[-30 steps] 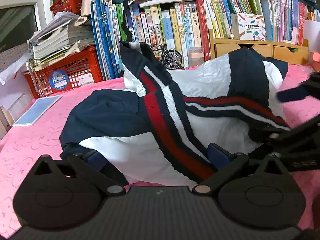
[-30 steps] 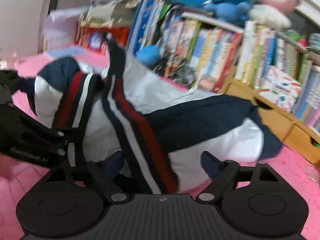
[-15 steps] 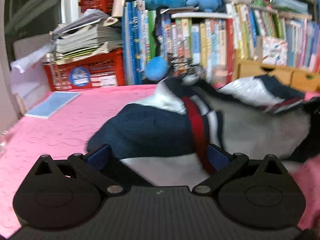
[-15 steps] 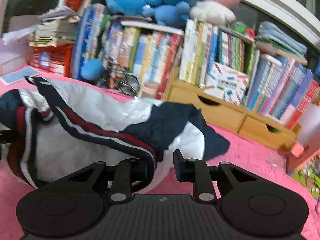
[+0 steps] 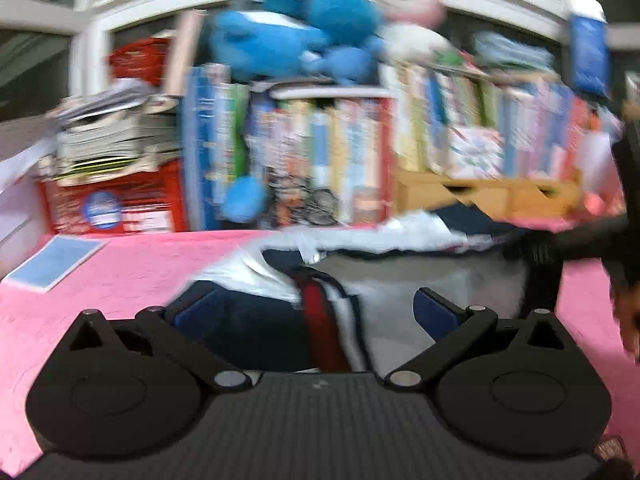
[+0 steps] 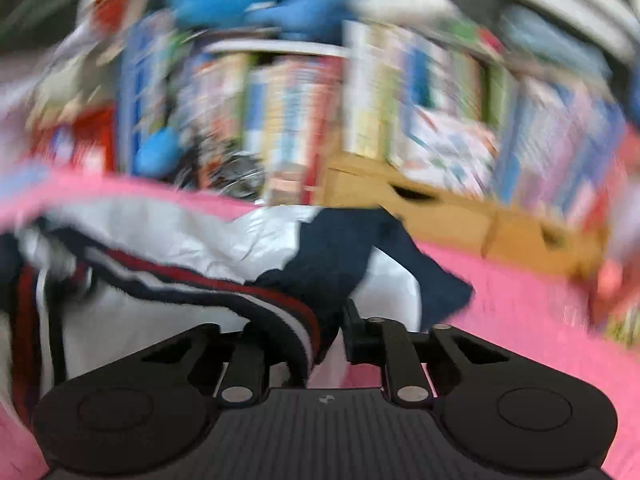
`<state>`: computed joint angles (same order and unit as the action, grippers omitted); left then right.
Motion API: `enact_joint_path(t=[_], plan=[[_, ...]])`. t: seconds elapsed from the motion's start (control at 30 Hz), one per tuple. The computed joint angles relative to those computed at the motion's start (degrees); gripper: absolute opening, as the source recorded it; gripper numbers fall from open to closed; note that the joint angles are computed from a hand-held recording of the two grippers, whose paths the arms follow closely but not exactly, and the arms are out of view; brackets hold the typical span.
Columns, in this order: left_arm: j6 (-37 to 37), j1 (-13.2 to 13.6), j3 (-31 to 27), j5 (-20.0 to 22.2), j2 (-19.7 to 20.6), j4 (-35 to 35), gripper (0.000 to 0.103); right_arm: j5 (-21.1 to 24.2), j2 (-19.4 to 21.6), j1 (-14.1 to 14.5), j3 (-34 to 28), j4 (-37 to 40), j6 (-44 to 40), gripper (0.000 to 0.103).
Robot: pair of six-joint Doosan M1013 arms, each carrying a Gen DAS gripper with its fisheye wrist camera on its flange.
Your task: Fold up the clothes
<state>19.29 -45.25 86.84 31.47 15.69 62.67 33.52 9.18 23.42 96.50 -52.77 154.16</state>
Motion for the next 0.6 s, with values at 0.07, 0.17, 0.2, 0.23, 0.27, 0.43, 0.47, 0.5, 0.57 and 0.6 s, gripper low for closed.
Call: enact_joint_path(t=[0.07, 0.17, 0.2, 0.23, 0.27, 0.43, 0.47, 0.5, 0.57, 0.6], plan=[[9.31, 0.10, -3.39, 2.11, 2.42, -8.65, 0.103, -2.79, -1.75, -1.67, 1.35, 4.06, 2.18, 0.013], [13.21, -0.18, -7.85, 10.74, 6.12, -11.58, 0.103, -5.14, -4.27, -2.59, 4.02, 2.63, 6.46, 0.013], [11.74, -0.10, -7.26, 11.23, 5.89, -10.77, 0.103, -5.32, -5.13, -2.70, 4.94, 1.06, 7.82, 0.013], [10.29, -0.01, -6.68, 11.72, 5.66, -9.99, 0.103, -5.31, -5.98, -2.79, 5.85, -0.73, 9.12, 0.013], [8.88, 0.08, -6.12, 12.23, 5.43, -9.26, 0.103, -5.63, -7.06, -3.00, 6.98, -1.45, 10.07, 0.013], [1.22, 0.46, 1.78, 8.82, -0.23, -2.12, 0.103, -9.43, -13.96, -4.86, 14.24, 3.70, 11.79, 0.018], [0.68, 0.34, 3.03, 8.24, -1.40, -1.36, 0.103, -9.89, -15.02, -5.04, 15.39, 5.91, 10.85, 0.021], [0.16, 0.22, 4.25, 7.68, -2.56, -0.61, 0.103, -10.12, -16.13, -4.97, 16.60, 7.72, 10.02, 0.021], [-1.97, -0.14, 6.86, 6.13, -5.26, 0.96, 0.103, -9.02, -17.90, -3.74, 18.43, 7.81, 10.30, 0.023], [-3.52, -0.29, 8.18, 5.07, -6.69, 1.99, 0.103, -8.07, -18.84, -2.72, 19.21, 5.64, 12.35, 0.023]])
